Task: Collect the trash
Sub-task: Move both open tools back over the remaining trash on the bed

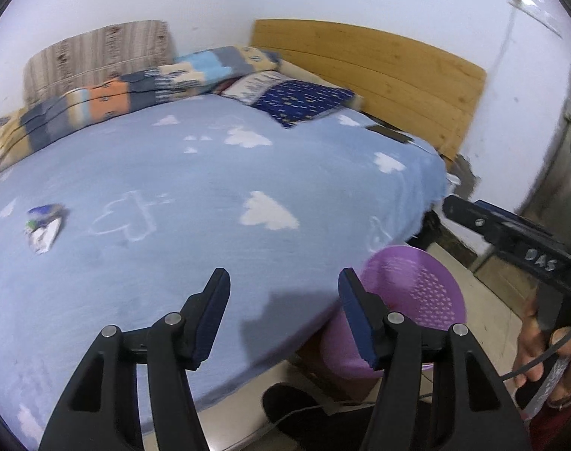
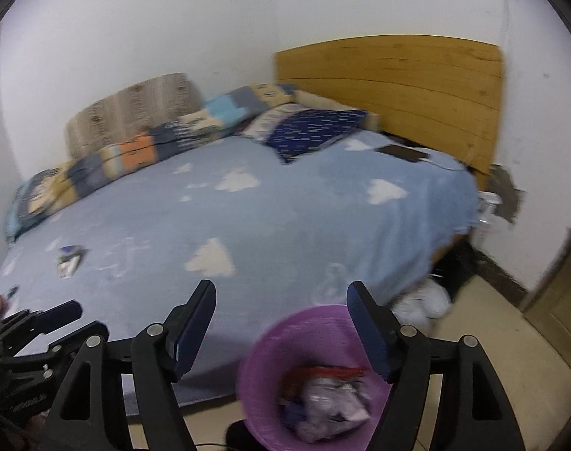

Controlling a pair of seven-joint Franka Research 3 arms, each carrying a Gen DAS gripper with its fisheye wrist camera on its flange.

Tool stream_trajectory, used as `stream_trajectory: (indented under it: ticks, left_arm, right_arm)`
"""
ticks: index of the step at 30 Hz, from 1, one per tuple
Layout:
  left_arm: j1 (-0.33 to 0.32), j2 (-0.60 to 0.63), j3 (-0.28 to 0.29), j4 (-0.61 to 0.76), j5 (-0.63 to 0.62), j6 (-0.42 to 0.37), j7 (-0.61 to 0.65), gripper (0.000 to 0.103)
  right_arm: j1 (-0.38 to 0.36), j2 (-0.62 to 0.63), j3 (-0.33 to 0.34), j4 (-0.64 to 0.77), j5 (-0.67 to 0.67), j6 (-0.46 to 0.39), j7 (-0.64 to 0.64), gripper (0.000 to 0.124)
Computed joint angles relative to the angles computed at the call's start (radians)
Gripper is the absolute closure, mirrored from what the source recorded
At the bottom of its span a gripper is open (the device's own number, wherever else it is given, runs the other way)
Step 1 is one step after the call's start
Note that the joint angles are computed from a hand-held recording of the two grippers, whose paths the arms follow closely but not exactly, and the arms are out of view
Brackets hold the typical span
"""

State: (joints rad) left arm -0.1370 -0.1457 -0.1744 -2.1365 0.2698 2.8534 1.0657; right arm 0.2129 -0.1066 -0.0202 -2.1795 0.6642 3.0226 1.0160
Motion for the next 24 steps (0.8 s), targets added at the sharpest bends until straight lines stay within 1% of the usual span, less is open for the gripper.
stream_trajectory:
  ticks: [2, 3, 7, 8, 10, 12, 15, 17, 19, 20, 21, 22, 24]
  left_arm:
    - [0.019, -0.042, 0.020, -0.041, -0.004, 0.007, -0.009, 0.044]
    - [0.031, -0.059, 0.026, -0.057, 0.000, 0.008, -0.017, 0.044]
    - [0.078, -0.124, 0.063, -0.119, -0.008, 0.001, -0.029, 0.043]
    - [0.098, -0.139, 0.069, -0.134, -0.002, -0.002, -0.040, 0.043]
    - [0.135, -0.159, 0.086, -0.153, 0.003, -0.010, -0.053, 0.043]
    - [0.186, -0.169, 0.095, -0.161, 0.022, -0.027, -0.084, 0.043]
    - [0.256, -0.180, 0.119, -0.179, 0.044, -0.034, -0.126, 0.043]
    - [0.308, -0.182, 0.136, -0.198, 0.060, -0.019, -0.162, 0.043]
    - [0.340, -0.178, 0.153, -0.209, 0.062, -0.018, -0.176, 0.043]
    - [0.355, -0.168, 0.164, -0.198, 0.054, -0.051, -0.181, 0.043]
    - [0.358, -0.164, 0.176, -0.193, 0.040, -0.064, -0.175, 0.043]
    - [0.363, -0.160, 0.193, -0.194, 0.021, -0.058, -0.173, 0.043]
    - [0.380, -0.148, 0.204, -0.186, 0.008, -0.060, -0.173, 0.043]
  right_arm:
    - [0.038, 0.005, -0.020, 0.034, 0.112, -0.047, -0.113, 0.049]
    - [0.057, 0.009, -0.027, 0.060, 0.189, -0.085, -0.192, 0.049]
    - [0.063, 0.031, 0.008, 0.130, 0.241, -0.163, -0.297, 0.049]
    - [0.064, 0.036, 0.017, 0.145, 0.245, -0.183, -0.317, 0.049]
    - [0.068, 0.059, 0.039, 0.190, 0.228, -0.233, -0.343, 0.049]
    - [0.074, 0.090, 0.059, 0.247, 0.217, -0.299, -0.358, 0.049]
    - [0.082, 0.154, 0.091, 0.342, 0.185, -0.393, -0.343, 0.049]
    - [0.091, 0.203, 0.114, 0.403, 0.159, -0.429, -0.325, 0.049]
    - [0.105, 0.274, 0.138, 0.489, 0.107, -0.474, -0.301, 0.049]
    - [0.118, 0.324, 0.152, 0.549, 0.074, -0.494, -0.288, 0.049]
    - [0.123, 0.351, 0.162, 0.580, 0.054, -0.508, -0.282, 0.049]
    - [0.138, 0.403, 0.172, 0.644, 0.013, -0.535, -0.263, 0.049]
    - [0.175, 0.528, 0.186, 0.804, -0.076, -0.587, -0.213, 0.049]
